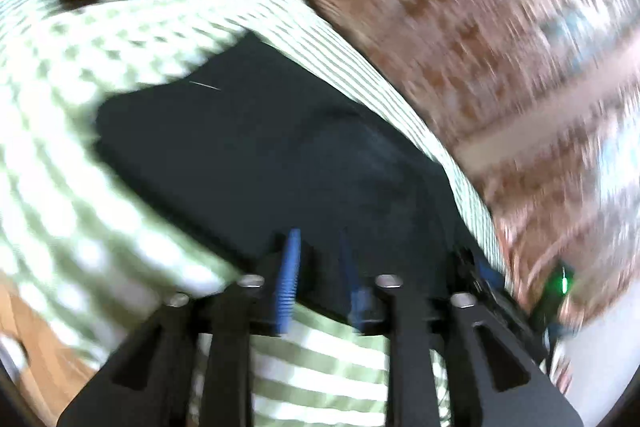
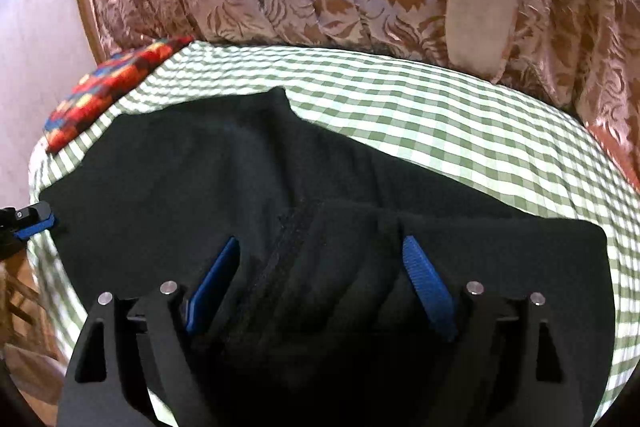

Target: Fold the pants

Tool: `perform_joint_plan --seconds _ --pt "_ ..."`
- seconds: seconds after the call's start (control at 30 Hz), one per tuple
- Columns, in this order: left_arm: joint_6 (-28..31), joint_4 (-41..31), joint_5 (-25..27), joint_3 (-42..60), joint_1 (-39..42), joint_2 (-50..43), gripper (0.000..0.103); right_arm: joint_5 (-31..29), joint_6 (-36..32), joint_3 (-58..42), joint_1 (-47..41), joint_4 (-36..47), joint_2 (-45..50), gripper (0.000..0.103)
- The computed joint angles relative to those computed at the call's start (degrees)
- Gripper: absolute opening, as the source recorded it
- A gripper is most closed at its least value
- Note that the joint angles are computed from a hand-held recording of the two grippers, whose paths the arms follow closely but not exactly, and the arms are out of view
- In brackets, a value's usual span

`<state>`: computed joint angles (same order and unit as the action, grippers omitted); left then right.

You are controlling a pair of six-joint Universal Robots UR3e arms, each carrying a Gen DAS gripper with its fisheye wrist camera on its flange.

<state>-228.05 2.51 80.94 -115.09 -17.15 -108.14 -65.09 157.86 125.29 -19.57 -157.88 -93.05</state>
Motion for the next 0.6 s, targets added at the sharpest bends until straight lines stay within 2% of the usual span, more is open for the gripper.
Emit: perform_joint_plan --seconds 0.1,0.27,0.4,0.47,0.6 --pt "-5.0 5.5 -0.8 -11.0 5.7 6.6 0.042 5.8 -1.5 2.3 -5.7 5.8 -8.0 0.084" --pt "-10.0 11.6 -4.2 -19.4 12.4 10.3 0.042 12.4 -6.8 4.3 -13.9 17.4 -18.4 0.083" --pt "-11.0 9.6 -4.0 -17.8 13.2 8.4 0.042 13.0 -10.3 5.8 -17.8 23.0 -22.1 0.082" --pt "-11.7 9.8 -5.2 -16.6 13.9 6.3 0.042 12.5 -10.4 6.6 -18.9 23.9 -22.4 0.082" --pt "-12.3 8.8 -4.4 -13.0 13.5 1.9 0.042 11.9 -9.9 7.0 -20.0 24.9 -20.5 0.082"
